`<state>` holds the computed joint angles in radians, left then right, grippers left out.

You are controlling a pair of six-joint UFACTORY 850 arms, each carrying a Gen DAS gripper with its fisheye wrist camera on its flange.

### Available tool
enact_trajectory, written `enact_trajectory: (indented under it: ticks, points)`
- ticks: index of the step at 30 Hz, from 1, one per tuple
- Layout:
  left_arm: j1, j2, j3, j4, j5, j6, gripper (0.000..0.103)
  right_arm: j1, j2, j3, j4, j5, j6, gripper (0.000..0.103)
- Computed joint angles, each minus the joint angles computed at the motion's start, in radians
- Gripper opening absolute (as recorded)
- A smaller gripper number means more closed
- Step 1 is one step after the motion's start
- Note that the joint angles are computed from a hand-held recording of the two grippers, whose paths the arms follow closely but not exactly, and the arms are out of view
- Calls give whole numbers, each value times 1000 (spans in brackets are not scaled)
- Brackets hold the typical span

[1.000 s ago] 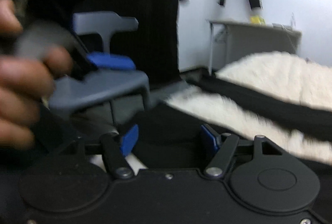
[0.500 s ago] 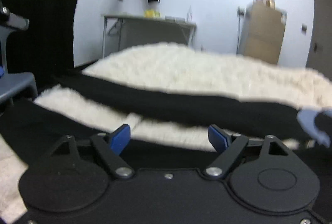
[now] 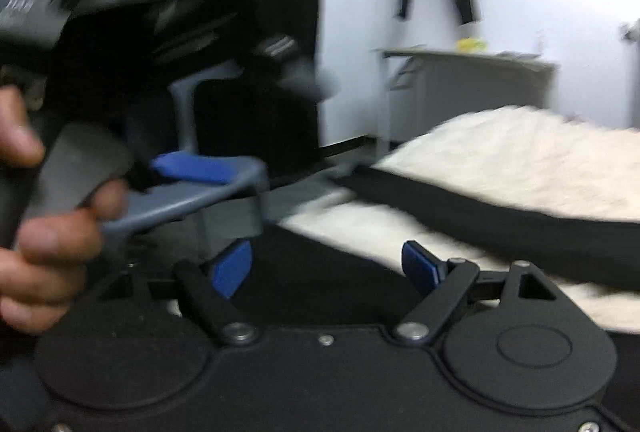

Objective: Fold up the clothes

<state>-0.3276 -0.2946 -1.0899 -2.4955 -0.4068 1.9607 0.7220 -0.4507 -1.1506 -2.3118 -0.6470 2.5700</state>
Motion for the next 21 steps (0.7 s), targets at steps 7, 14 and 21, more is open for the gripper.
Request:
enact_trajectory:
  ticks: [7,14,21]
  points:
    - [-33,-37,-79,416,80,-221,103,-17,57,71,481,-276,-307,83]
    - [-57,-42,-94,548,131,-294,103,7,-46,-23,605,-87,-344,82]
    - [-47,-47,-98,540,121,-327,103,20,-45,-41,197,124,-77,82]
